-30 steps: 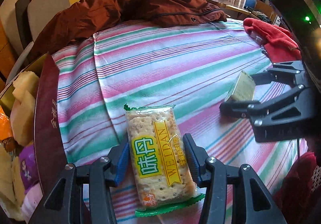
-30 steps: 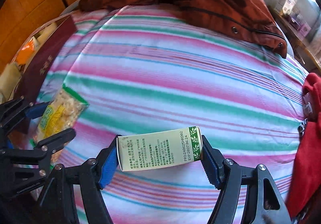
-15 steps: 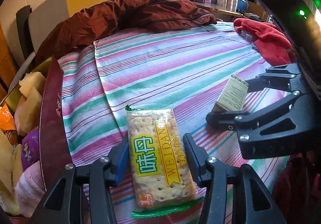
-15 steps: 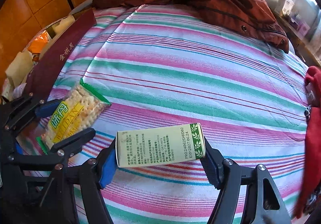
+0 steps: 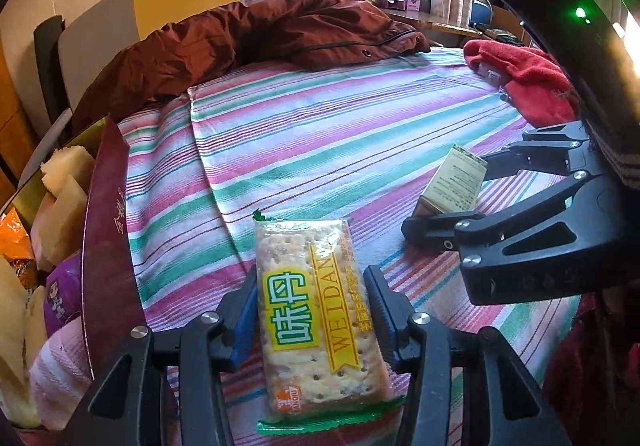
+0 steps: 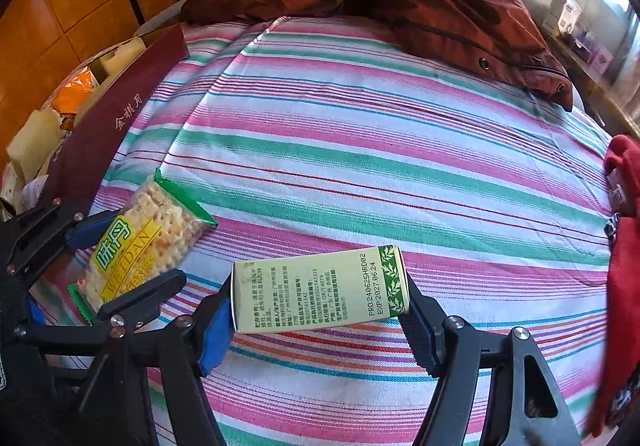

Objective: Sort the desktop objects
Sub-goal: 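Carry the WEIDAN packet and green-white box toward the gold tray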

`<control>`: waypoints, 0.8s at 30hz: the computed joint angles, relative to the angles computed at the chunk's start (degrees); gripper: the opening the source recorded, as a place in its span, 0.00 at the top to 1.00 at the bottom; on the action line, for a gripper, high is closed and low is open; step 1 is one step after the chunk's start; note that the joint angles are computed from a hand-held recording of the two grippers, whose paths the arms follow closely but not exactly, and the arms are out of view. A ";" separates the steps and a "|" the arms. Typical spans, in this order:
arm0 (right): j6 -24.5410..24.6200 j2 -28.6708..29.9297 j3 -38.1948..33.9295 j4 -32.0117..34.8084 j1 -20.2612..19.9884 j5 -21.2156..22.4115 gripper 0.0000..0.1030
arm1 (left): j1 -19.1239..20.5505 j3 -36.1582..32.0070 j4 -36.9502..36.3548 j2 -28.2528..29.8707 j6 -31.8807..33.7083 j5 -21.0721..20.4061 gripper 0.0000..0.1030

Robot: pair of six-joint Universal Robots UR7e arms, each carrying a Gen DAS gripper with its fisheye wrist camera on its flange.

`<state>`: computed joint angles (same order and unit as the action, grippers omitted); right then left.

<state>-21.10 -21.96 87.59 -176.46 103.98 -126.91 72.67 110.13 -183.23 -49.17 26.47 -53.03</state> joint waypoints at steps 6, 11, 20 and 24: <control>-0.05 0.23 -0.37 -0.56 0.04 0.14 0.30 | -0.06 0.71 1.38 -1.04 -1.43 -0.03 0.52; -0.41 0.10 -0.02 -1.45 0.13 0.50 0.30 | 0.04 1.10 2.43 -1.87 -2.59 0.21 0.52; -0.96 0.10 0.20 -2.59 0.41 1.44 0.30 | -0.74 2.63 1.27 -3.56 -2.36 -0.05 0.52; -1.56 0.09 0.31 -3.47 0.57 2.50 0.30 | -1.39 3.58 -0.13 -4.86 -2.03 -0.76 0.52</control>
